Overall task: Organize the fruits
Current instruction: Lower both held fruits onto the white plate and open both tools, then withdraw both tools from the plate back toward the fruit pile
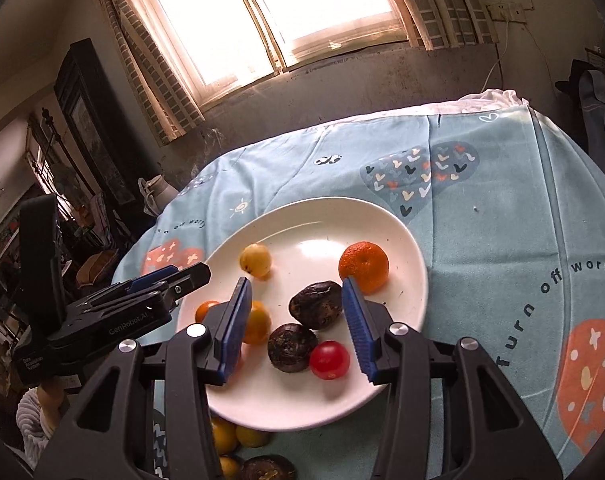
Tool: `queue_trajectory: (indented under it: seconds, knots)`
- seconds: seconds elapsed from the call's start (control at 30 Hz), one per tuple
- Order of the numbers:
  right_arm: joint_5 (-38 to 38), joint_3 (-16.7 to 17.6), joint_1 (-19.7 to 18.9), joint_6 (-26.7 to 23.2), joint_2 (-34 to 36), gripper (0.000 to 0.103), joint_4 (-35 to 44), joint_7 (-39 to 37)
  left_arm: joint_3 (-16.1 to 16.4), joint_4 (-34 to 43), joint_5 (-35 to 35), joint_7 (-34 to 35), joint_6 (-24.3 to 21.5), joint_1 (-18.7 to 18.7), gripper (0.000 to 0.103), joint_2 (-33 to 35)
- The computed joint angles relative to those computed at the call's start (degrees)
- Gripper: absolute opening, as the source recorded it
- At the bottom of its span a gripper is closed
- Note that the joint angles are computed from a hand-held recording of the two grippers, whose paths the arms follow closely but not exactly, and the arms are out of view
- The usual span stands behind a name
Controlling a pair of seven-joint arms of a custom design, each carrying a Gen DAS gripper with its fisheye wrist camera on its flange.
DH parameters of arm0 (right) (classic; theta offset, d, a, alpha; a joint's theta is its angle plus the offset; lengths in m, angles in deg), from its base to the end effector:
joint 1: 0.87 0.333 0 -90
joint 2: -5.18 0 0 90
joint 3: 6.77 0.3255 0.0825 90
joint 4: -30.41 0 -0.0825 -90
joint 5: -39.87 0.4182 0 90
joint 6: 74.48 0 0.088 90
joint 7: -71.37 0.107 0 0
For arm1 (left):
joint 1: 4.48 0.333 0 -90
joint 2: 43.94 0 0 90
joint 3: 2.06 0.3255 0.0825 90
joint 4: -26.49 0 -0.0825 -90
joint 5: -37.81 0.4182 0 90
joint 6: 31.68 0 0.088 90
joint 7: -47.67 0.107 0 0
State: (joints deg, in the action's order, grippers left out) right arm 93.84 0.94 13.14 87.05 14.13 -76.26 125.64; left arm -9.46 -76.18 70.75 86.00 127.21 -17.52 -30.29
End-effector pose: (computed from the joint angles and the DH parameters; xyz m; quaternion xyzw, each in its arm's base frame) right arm 0.6426 0.2078 0.5057 -0.6876 0.5594 -0.0817 0.4556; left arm 0.6524 -0.2605 0.4948 -0.6818 0.6161 -0.3198 0.2309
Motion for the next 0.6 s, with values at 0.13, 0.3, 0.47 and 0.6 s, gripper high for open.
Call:
queue_trajectory:
  seconds: [0.13,0.3,0.47,0.6]
  knots:
    - [10.5,0.7,0.5,2.1,-7.2,0.066,-6.6,-10.6,1.4,-8.5,9.0,-9.2,1.0,-1.4,0.067,-7.4]
    - [25.0,-1.9,5.0,6.8,-15.0,0.066,-16.7,-25.5,-2.0,-20.0,18.3,-18.2,0.0,0.6,0.07,-15.7]
    - [21.8,-4.3,6.1,5.1,-17.4,0.066,-21.9,-19.3,-4.4,-27.0,13.1,-15.3,1.2,2.4,0.07,-19.7]
    - [21.8,-4.9,6.7,5.9,-17.2,0.066,-21.9,-18.8,-5.5,-29.4,12.0,-14.0,4.3,3.6,0.071,-21.0]
